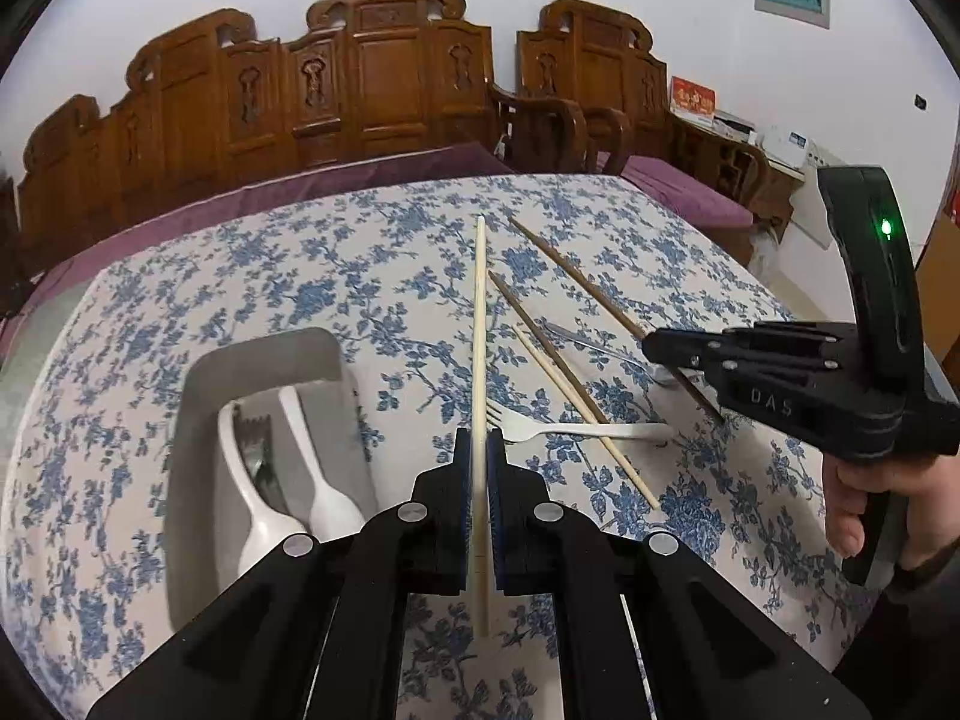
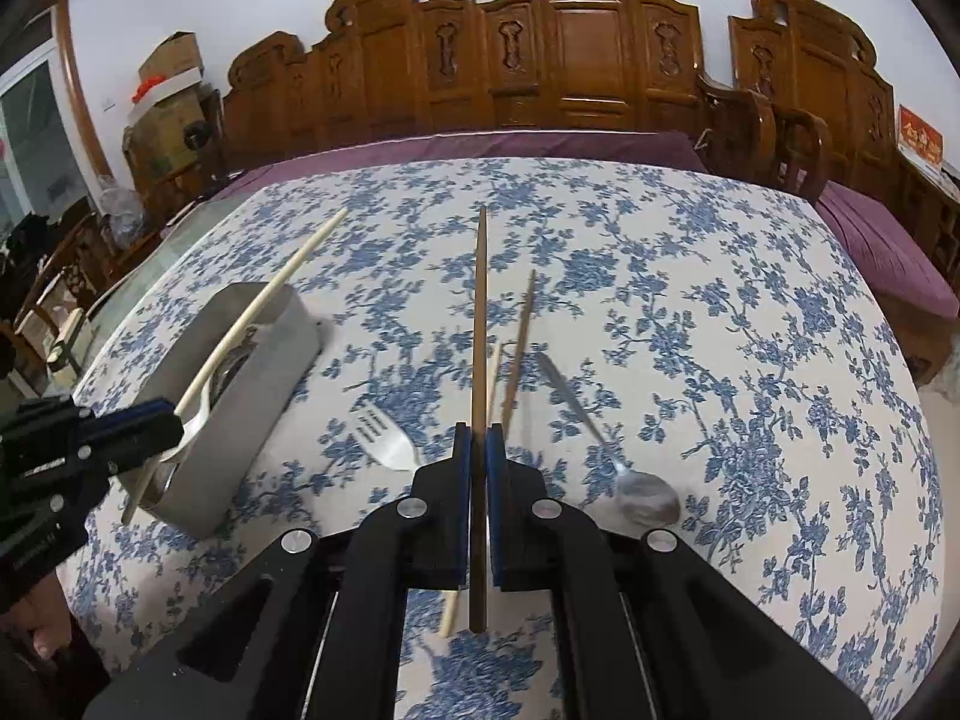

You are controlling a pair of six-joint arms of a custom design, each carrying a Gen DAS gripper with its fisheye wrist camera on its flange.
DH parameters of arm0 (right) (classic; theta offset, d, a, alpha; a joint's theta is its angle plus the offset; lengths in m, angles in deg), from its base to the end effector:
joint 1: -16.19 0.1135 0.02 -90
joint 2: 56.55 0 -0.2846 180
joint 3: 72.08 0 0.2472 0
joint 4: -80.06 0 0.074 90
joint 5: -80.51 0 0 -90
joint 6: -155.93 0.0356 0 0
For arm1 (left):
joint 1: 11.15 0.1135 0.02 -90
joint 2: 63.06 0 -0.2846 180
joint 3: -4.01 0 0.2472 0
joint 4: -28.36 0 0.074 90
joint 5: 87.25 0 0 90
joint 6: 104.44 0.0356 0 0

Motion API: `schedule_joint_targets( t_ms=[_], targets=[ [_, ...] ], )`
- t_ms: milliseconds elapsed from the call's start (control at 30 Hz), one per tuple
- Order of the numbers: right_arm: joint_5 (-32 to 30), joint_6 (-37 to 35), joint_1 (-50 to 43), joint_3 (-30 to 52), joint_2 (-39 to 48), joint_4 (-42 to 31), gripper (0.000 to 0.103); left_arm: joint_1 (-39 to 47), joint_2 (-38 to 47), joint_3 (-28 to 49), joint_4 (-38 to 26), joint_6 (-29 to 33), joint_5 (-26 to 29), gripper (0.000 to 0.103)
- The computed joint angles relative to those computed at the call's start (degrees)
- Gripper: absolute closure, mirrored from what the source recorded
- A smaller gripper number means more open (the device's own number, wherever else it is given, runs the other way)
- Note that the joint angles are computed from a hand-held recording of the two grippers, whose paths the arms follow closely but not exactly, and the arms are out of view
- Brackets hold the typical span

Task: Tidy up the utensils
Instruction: 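Carry both chopsticks over the grey tray with the left and right tools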

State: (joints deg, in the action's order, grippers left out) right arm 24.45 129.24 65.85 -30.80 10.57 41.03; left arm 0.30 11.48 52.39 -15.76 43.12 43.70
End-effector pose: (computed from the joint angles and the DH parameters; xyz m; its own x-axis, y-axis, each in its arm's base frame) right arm 0.1289 0.1211 0.1742 -0.6911 0.3313 -0.6424 0.3085 0.9389 0.1524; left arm 0.2007 0.0168 0.1838 -0.4385 0.5615 -0.7017 0.8145 0.5783 -0.0462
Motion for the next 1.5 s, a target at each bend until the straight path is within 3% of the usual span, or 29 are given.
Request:
schedule_joint_targets(
  t_ms=[367,800,1267,1500],
  targets=[
    [2.62,7.28,8.98,5.23,6.74,-2.39,0.097,9.28,4.45,5.86,-6.0,5.96,2.6,0.099],
    [3.73,6.43,14.76,17.56,18.32,-6.16,0.097,14.92,11.43,12.31,-8.71,8.78,2.39,0.099],
    [4.03,5.72,15.26,28.02,23.22,-13.34,0.097,14.28,19.02,15.62,-3.53,5.01,-1.61,0.099],
    [2.79,3.59,13.65,31.02,26.06,-13.46,0.097,12.9,23.86,17.19,-0.11,2.19,-4.59,0.099]
  ],
)
